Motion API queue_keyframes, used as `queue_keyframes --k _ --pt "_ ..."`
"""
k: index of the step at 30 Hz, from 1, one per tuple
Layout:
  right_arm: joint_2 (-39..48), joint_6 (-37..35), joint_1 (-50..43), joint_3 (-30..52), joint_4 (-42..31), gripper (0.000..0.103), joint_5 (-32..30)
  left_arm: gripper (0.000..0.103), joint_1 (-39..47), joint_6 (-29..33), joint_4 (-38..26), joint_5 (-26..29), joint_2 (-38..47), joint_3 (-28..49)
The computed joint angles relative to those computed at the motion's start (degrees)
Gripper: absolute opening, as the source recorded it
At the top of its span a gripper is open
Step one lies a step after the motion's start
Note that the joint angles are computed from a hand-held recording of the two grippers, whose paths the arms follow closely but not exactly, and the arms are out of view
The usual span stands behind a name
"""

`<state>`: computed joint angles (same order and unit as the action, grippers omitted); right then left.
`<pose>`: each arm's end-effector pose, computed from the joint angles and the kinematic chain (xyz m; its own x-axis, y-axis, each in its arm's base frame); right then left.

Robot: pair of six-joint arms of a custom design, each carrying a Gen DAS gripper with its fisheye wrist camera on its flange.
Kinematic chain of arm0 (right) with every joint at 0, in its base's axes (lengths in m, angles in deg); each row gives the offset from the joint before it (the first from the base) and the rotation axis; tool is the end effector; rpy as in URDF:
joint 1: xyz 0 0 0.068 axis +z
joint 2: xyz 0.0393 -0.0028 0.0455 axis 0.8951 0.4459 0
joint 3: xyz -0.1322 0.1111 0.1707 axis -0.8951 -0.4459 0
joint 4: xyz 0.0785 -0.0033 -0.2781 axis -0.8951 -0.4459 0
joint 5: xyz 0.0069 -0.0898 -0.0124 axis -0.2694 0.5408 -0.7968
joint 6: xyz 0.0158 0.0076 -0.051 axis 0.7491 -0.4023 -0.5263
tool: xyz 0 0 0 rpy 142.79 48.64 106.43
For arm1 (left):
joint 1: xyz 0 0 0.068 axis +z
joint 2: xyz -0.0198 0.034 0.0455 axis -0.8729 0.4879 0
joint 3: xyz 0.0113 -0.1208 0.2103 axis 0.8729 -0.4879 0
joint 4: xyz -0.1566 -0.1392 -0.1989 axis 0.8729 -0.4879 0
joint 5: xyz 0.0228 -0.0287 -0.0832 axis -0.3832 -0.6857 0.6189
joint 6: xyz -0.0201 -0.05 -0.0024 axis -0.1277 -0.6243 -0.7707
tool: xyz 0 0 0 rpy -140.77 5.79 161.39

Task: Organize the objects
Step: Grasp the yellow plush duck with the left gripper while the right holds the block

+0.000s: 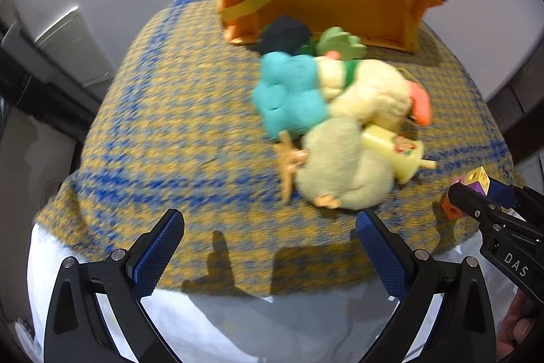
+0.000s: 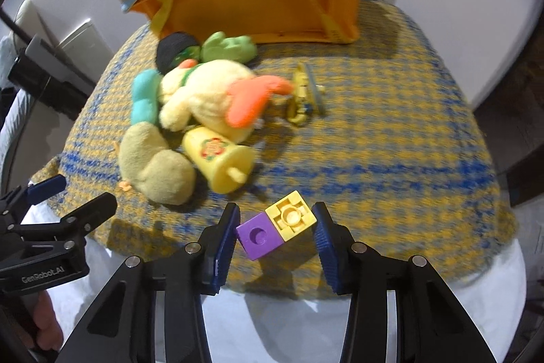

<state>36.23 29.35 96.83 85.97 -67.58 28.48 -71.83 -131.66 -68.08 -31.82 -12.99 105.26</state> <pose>0.2443 0.1614 0.1043 -0.8819 0.1397 -0.4502 -0.0334 0.9341 0.3554 0.1658 -0.0195 0.1108 -0.7409 -0.5449 -0.3927 -0.6203 0.7792 0.0891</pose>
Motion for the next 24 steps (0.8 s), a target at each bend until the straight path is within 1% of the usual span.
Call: queue_keyframes --k 4,8,9,14,24 --pt "-2.29 0.57 -1.68 -2.23 -0.30 0.044 -0.23 0.103 -0.10 1.97 4.10 0.14 6.84 2.99" --pt "-3.05 0.50 -3.32 -3.00 -0.15 0.044 -0.58 0.103 2.40 4.94 8.26 2.07 12.00 4.75" --pt "-3.06 1.49 -3.24 -3.28 0.65 0.044 0.22 0.103 2.94 5.64 9.34 2.67 13.33 5.16" --pt "-2.12 1.32 -4.40 -3.06 1.32 0.044 -0.81 0.103 3.91 7.77 13.65 4.49 18.10 5.93" --pt "0.69 1.13 -5.91 -2.20 2.34 0.044 -2.15 0.102 5.67 10.37 19.10 6.72 25.42 7.23"
